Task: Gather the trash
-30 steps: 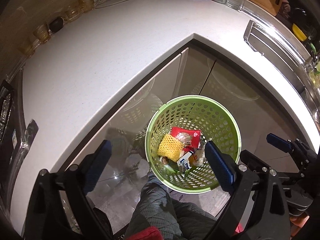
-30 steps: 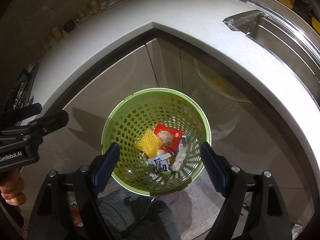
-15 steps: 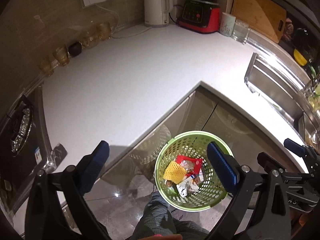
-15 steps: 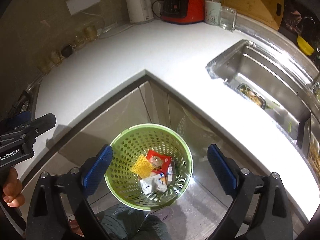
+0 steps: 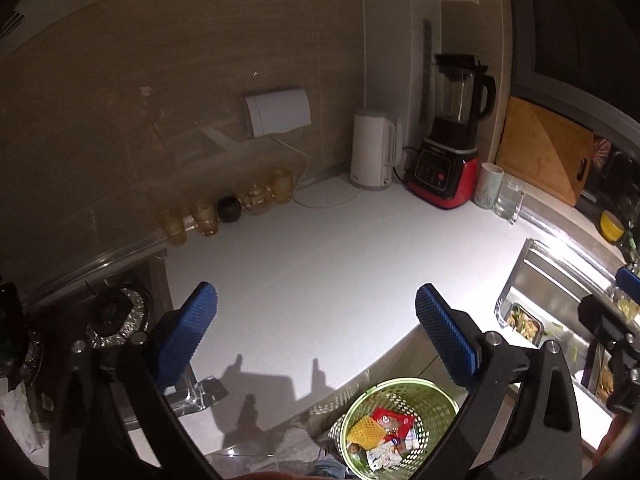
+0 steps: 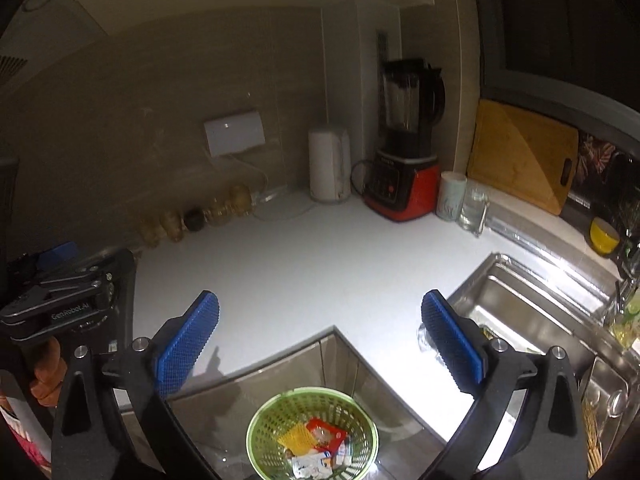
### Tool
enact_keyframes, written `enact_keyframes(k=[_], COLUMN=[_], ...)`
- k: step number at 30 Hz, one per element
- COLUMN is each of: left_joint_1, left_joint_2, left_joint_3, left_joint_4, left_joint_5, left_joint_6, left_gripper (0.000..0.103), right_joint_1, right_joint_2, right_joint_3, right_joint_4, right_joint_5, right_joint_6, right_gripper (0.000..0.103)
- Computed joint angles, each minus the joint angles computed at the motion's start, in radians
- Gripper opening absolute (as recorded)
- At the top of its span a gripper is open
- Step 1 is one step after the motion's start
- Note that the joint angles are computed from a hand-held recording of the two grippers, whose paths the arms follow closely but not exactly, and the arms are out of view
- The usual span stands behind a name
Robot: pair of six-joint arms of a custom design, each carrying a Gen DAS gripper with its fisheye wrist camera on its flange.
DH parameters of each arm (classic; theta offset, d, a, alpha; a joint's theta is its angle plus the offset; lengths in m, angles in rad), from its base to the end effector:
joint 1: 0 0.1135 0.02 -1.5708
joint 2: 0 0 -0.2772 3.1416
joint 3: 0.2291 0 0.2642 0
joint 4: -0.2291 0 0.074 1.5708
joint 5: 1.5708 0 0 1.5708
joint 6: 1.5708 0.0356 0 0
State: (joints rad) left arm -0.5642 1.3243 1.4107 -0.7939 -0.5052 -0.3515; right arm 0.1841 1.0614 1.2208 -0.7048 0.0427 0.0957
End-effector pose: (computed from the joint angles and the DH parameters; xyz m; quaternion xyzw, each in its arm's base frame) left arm 0.2487 -0.1370 0.3960 -0.0106 0.8856 0.0246 0.4637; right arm 0.2195 0.0393 0.3987 -0.0280 0.8708 0.0500 0.4882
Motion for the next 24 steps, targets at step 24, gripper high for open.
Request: enact_keyframes(k=[24], left_joint_1=[-0.014], left_joint_2=[-0.018], left_joint_3=[0.066], left_joint_4=[-0.042], left_joint_5=[-0.056], left_joint_6=[-0.009], left_gripper=[0.095], right_joint_1=[0.019], right_joint_2=[-0.017], right_joint_3=[0.078], right_joint_4=[0.004], right_joint_5=[-0.017], right_joint_6=[0.000], right_gripper=[0.101])
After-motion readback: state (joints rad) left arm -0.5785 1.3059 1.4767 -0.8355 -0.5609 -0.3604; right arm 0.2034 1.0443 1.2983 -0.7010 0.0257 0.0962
